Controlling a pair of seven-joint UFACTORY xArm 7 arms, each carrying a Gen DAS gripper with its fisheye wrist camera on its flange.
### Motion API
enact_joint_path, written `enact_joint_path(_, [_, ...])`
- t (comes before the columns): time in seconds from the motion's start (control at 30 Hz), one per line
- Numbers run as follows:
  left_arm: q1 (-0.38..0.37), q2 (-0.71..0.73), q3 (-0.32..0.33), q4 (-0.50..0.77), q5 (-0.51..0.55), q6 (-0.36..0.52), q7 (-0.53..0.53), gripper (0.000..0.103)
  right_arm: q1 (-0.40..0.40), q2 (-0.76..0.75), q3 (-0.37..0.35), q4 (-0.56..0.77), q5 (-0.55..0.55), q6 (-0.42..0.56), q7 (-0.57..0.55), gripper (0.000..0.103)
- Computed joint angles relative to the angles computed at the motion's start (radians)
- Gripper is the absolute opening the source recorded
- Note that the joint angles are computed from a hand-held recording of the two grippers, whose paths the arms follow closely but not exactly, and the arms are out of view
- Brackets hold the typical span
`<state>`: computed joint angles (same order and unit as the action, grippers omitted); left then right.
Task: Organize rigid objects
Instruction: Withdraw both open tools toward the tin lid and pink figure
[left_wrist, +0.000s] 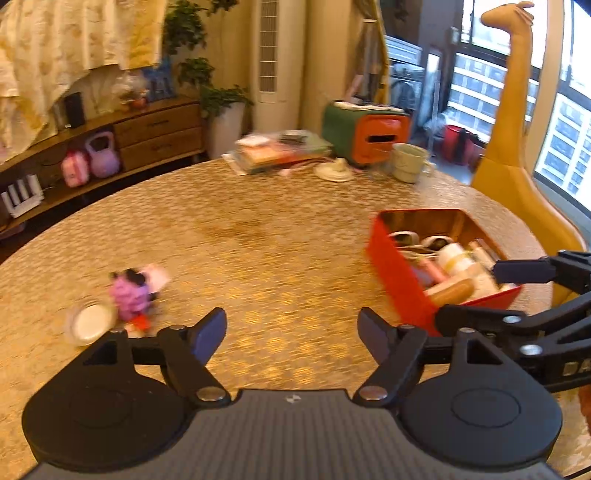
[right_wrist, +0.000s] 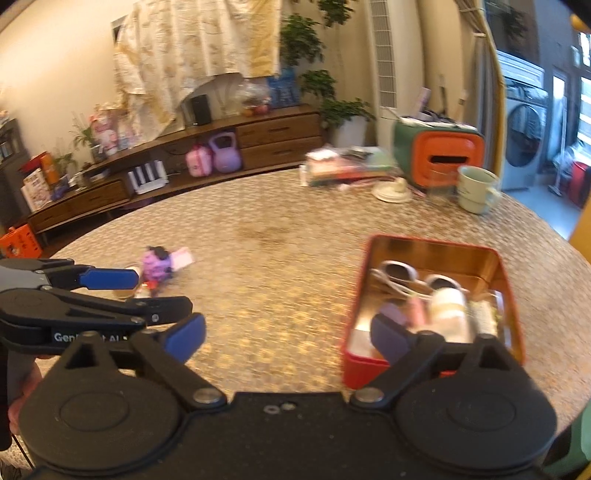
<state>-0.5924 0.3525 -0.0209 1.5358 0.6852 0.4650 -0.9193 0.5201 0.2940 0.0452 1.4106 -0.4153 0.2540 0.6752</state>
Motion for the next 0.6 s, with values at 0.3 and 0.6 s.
enact_joint_path(0.3, [0.077,-0.124,0.029,-0.188,0.173,0.002,-0.194,0.081,0.031,0.177,0.047,0.243,0.12,0.06,-0.104,0.103])
enact_joint_path(0.6, [0.199,-0.15,0.015,-0.281,0.237,-0.043,-0.305,0.081,0.092,0.472,0.054,0.689,0.231,0.23,-0.22,0.103])
